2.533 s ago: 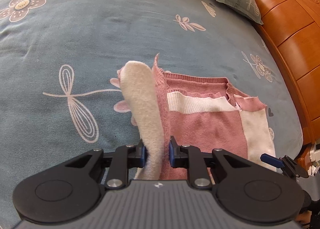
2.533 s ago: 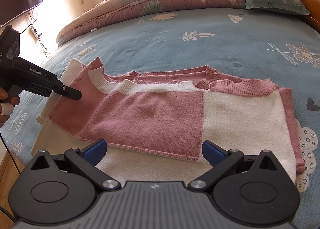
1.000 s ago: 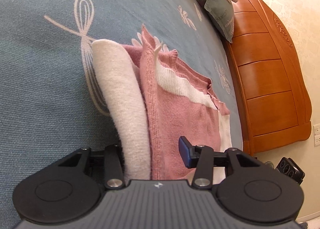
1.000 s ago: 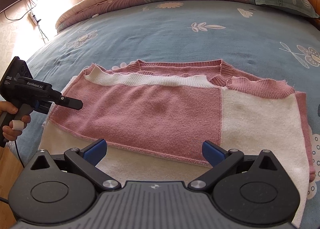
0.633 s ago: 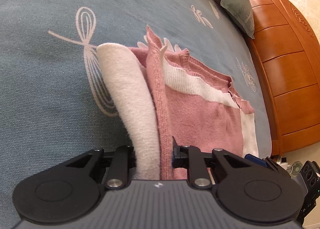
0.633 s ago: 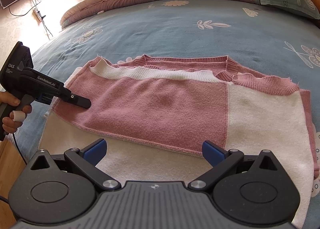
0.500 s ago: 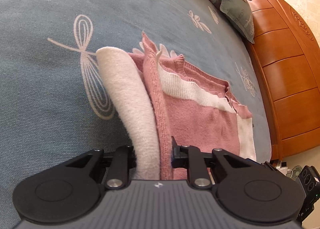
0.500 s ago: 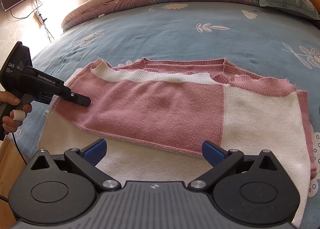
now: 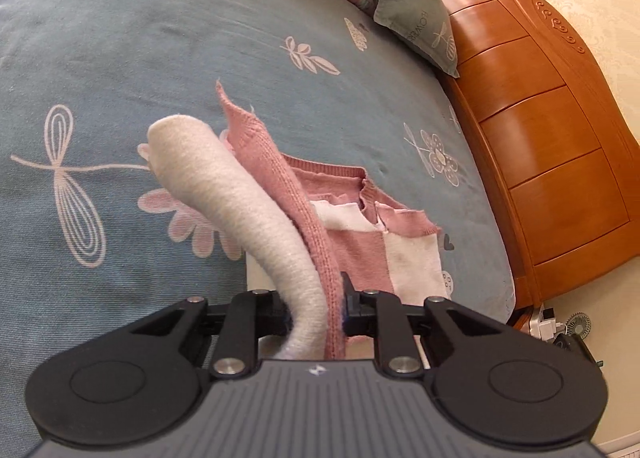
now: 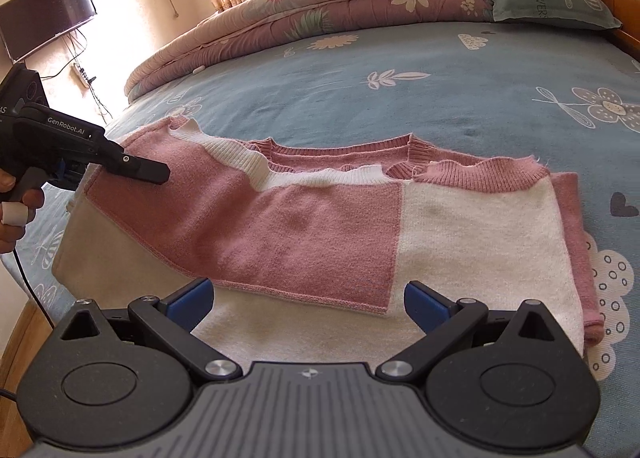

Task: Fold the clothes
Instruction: 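Carry the lifted sweater edge over onto the rest of the sweater with the left tool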

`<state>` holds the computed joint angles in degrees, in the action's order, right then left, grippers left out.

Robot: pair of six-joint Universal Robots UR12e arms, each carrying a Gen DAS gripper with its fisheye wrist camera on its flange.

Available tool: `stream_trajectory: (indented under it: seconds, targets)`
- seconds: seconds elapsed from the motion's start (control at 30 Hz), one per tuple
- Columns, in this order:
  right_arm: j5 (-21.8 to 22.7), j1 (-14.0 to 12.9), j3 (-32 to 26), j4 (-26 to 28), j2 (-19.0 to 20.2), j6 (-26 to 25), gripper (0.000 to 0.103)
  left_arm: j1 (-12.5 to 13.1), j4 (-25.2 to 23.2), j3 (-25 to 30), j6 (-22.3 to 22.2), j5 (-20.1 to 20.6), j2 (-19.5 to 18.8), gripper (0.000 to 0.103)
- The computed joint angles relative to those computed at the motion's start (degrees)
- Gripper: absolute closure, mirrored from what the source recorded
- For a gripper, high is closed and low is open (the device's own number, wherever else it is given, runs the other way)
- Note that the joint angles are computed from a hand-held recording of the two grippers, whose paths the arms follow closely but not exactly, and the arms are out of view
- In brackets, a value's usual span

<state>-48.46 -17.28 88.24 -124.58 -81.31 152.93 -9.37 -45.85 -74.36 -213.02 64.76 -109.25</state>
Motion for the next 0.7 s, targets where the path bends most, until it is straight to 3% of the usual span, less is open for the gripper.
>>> stream_trajectory:
  seconds: [0.37,0.7]
  targets:
    - [2.7,-3.9,1.8,-3.4,-0.9,3.2,0.000,-3.2,0.1,9.4,-1.3,-2.2,-5.3,0.084]
    - [3.5,-7.0,3.3,-6.5,-1.9,5.0,0.000,-6.4,-6.1,20.5,-0.9,-2.2,-12.3,0.084]
